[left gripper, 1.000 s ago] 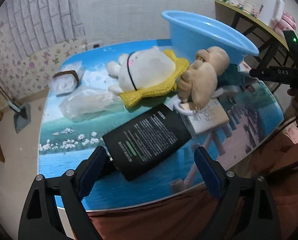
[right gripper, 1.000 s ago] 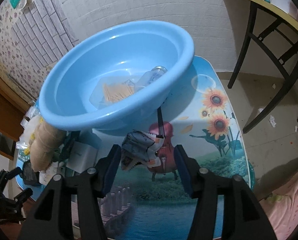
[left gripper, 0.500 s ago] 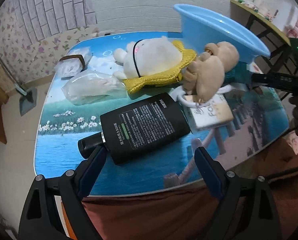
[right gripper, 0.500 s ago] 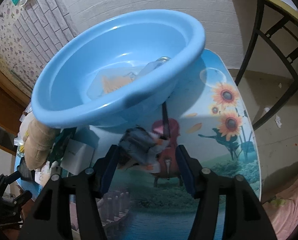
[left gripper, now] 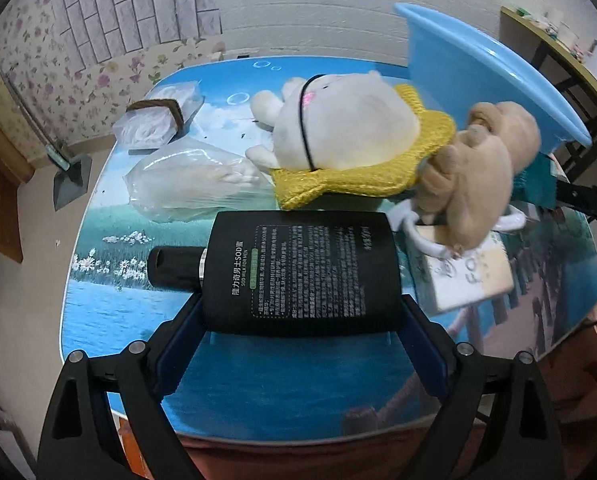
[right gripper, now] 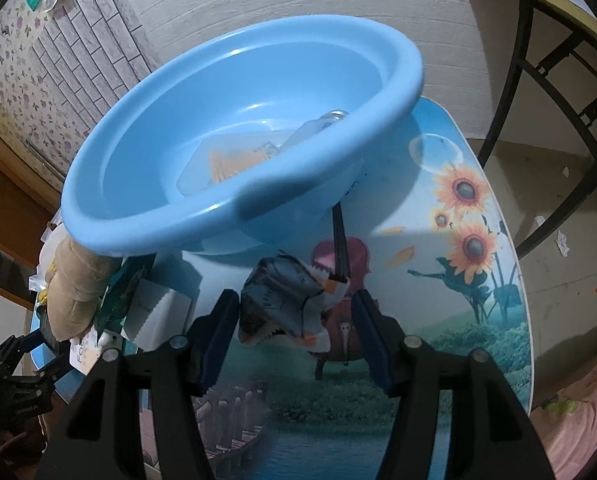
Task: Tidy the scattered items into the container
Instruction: 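Grasp the black lotion bottle with the left tool while the right tool grasps the grey packet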
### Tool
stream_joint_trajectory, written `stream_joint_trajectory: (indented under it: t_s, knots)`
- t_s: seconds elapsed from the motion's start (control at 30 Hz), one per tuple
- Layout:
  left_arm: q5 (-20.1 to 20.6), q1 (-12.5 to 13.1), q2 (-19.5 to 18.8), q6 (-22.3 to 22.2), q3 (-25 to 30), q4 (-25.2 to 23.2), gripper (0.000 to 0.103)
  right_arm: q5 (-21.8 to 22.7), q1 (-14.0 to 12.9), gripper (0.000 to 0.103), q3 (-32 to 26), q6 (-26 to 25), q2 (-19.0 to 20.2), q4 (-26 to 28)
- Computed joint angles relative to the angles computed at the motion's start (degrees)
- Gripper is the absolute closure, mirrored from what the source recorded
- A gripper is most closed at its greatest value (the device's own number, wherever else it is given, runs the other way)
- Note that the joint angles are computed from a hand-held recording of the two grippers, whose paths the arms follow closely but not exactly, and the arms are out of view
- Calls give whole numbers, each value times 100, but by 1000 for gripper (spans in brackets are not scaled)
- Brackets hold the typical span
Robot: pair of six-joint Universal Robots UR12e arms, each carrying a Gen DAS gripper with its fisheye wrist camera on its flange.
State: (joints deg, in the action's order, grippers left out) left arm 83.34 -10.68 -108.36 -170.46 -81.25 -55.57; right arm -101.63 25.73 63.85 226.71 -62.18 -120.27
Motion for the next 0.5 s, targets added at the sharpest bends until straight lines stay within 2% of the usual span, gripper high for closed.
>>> stream_joint_trajectory:
  t_s: [0.2,0.27,0.37,0.4,0.43,0.5]
  knots:
    - [-16,22,-65,-65,-27,354,8,-52,9,45,-147,10,64,181]
    - [-79,32,-51,9,-78,494,13,-67,30,45,-219,1,109,246]
    - [-208,74,-37,180,-136,630,13,-43,37,45,-279,-31,163,315]
    - [-254,87,-22,233,-171,681,13,-40,60,46,-312,-31,181,355]
    - [-284,97,-7,261,-194,703,13,-54,70,56,-328,-63,192,382]
    - [-345,116,22,306,-234,726,13,-161,103,60,-374,-208,211,416]
